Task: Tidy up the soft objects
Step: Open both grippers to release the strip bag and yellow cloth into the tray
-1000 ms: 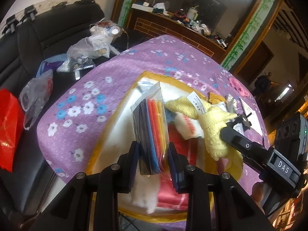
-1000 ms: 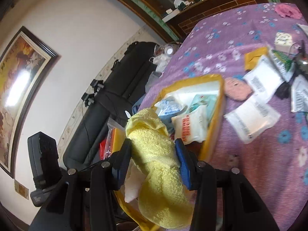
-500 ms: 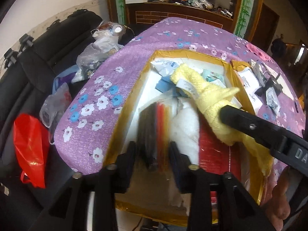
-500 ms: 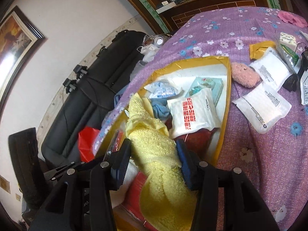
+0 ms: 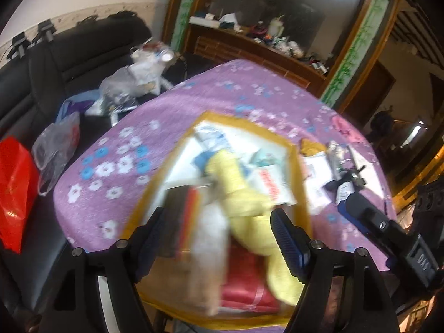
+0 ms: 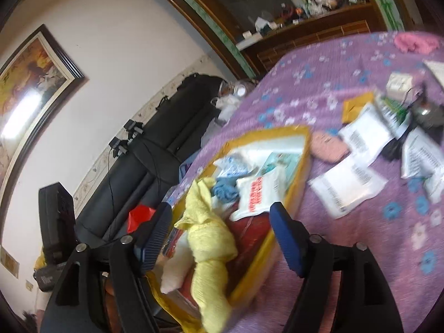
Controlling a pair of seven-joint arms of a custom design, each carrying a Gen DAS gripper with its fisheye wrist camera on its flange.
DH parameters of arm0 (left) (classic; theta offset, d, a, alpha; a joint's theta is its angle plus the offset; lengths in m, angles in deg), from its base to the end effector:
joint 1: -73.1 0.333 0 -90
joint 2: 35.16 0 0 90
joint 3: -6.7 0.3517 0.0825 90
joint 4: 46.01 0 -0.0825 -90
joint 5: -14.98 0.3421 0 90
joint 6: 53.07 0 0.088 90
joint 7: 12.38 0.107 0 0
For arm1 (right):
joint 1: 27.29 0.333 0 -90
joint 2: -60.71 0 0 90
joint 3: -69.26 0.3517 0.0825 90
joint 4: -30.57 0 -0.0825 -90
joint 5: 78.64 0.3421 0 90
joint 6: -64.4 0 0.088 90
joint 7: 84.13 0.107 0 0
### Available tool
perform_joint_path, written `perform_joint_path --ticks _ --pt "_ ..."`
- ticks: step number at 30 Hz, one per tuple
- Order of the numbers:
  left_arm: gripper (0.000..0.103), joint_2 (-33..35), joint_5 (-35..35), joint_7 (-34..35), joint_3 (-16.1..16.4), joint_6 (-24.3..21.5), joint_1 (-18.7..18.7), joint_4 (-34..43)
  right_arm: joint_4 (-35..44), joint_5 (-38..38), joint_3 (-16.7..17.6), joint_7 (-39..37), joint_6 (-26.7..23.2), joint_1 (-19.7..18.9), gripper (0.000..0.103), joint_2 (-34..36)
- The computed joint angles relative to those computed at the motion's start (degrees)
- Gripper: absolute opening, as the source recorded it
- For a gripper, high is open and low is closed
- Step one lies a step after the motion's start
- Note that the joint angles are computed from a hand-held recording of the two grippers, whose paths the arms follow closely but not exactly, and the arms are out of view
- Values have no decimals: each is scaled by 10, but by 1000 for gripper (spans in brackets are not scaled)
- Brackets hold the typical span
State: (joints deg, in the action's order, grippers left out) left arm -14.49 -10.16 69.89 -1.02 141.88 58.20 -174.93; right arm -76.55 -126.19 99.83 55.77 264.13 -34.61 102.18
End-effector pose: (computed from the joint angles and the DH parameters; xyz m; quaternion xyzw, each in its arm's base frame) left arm 0.5506 -0.1707 0.3611 -0.7284 0.5728 -0.3479 0.1426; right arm 0.5999 0.2685 0.3521 -0.6658 0.5591 -0.0175 0.4938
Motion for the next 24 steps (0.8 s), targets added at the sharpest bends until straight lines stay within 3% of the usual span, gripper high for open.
perform_joint_path --ticks 3,7,11,13,16,20,24 --pt "80 -1 -15 11 26 9 -48 12 -29 16 -39 4 27 10 78 -27" --pt "81 10 6 8 -23 5 -27 37 -56 14 -87 23 52 17 78 -50" --pt "81 24 16 2 -32 -29 -38 69 -68 -25 -103 57 64 -6 78 -53" --pt "81 35 26 0 -40 -49 -39 90 -60 -77 -82 91 54 -45 78 -42" --pt "81 48 37 -4 -16 -72 -72 118 -49 -129 -68 130 46 -79 77 -31" --pt "81 69 53 -10 -18 -103 -79 154 -15 -238 9 202 -1 -166 77 11" --pt "81 84 72 -27 9 -129 -107 181 -19 -219 16 183 -14 -185 77 23"
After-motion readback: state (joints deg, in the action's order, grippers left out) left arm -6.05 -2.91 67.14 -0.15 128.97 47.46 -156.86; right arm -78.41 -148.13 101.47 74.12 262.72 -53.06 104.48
